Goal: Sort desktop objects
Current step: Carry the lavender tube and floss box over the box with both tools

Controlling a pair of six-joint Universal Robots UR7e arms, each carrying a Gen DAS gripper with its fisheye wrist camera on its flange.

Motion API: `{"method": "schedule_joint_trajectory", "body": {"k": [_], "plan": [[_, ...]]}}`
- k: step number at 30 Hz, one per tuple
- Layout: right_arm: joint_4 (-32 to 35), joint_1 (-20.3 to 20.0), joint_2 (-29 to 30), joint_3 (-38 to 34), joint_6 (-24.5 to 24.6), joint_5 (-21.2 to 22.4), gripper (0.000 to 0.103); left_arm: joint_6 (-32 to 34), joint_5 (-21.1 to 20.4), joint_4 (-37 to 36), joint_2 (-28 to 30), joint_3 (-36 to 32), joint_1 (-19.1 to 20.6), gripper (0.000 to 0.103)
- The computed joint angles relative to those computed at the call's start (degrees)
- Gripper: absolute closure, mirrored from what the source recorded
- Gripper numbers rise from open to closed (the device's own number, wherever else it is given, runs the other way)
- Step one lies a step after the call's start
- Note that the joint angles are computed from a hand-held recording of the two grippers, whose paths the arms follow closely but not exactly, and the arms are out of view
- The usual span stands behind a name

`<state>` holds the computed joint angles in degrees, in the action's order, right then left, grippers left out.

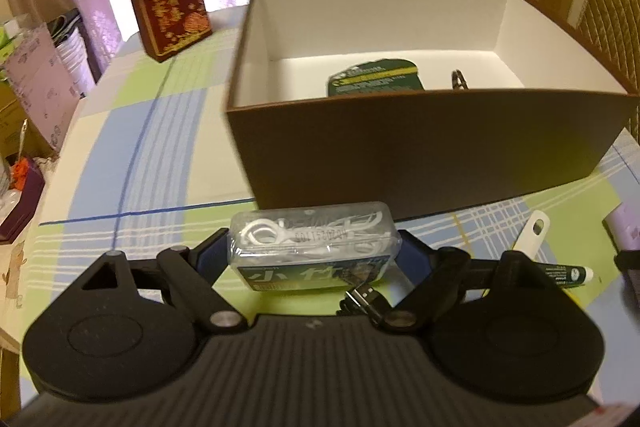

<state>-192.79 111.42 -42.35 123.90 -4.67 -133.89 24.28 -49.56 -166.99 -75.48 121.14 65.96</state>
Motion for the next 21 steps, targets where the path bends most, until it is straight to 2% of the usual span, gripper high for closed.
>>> {"method": "schedule_joint_trajectory", "body": {"k": [4, 8, 14, 21], "plan": [[0.32, 0.25, -0.57, 0.55, 0.79, 2.21, 0.072, -1.72, 0.56, 2.24, -2.98, 0.76, -0.58, 0.019], [0.28, 0.69, -0.77, 0.48, 1.18, 3.34, 0.072, -4.59, -0.70, 7.46, -6.42, 1.42, -1.22, 0.019], [-0.88, 1.65, -1.49, 0.44, 0.39, 3.86, 0.072, -5.30, -0.12, 8.08, -10.05, 3.36, -3.32, 0.019], [-1.17, 3.03, -2.82, -0.32, -1.31, 5.16, 0.072, -4.62, 0.84, 8.77, -11.51, 2.71, -5.85, 0.019]]}}
